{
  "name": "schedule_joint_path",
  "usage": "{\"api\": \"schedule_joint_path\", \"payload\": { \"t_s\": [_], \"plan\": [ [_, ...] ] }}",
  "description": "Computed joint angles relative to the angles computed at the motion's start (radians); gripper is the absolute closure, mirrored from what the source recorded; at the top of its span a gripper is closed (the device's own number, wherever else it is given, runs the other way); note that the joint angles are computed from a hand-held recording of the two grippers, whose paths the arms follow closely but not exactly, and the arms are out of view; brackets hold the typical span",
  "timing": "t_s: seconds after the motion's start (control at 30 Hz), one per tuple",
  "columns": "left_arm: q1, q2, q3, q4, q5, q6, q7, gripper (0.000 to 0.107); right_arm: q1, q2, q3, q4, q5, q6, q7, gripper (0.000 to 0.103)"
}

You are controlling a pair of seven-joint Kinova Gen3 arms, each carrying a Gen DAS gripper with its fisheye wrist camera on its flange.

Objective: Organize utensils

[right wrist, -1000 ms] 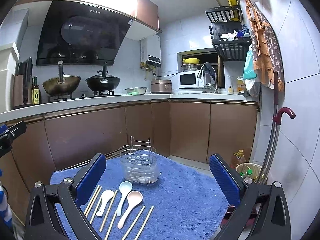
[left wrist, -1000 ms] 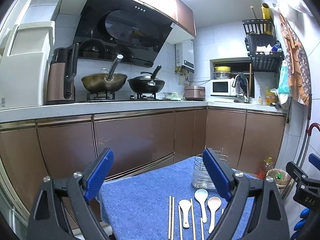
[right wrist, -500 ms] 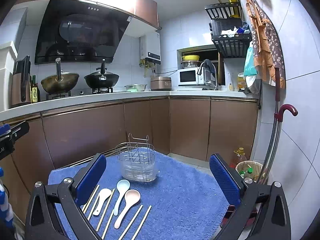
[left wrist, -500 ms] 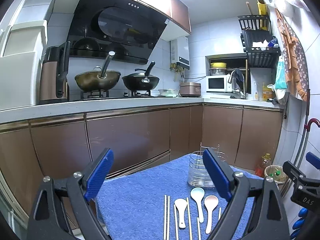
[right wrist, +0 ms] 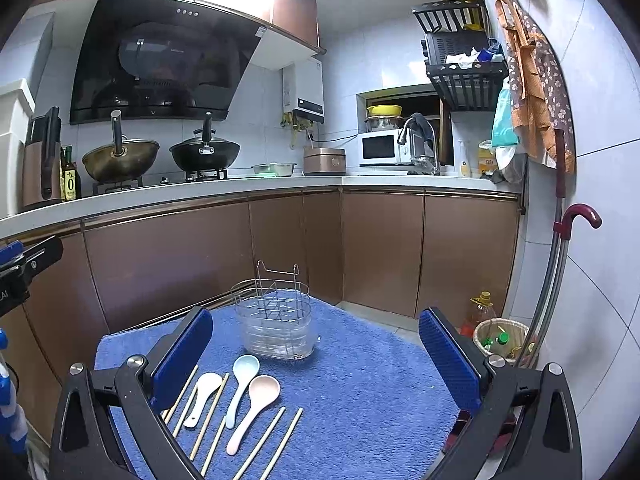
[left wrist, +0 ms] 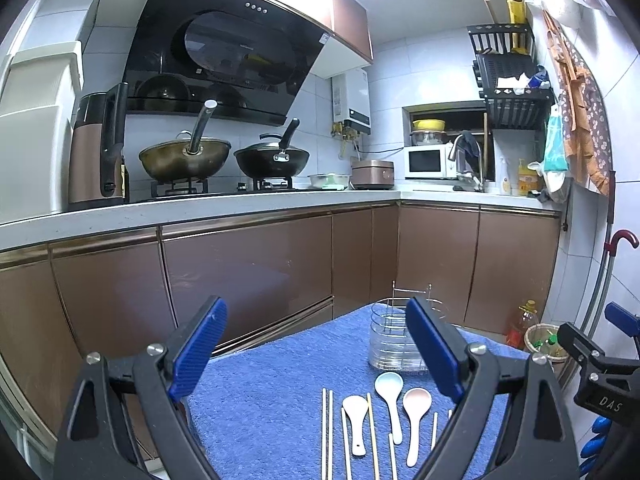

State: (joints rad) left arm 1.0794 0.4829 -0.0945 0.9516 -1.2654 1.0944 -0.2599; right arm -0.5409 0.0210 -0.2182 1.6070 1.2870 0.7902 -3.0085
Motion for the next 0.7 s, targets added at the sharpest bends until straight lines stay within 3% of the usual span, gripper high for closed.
{"api": "schedule_joint_path", "payload": {
  "t_s": [0.13,0.7],
  "plan": [
    [0.004,-0.016,-0.006,0.043,-0.037,-0.022,0.070,0.017,-0.001,0.003,0.000,-0.004,-0.005,0.003,0.007,0.000],
    [-0.018,-0.044,0.036,0.099,-0.083,-0.027,0.119,0.017,-0.017,0.012,0.004,-0.021,-0.024,0.017,0.052,0.000]
  ]
}}
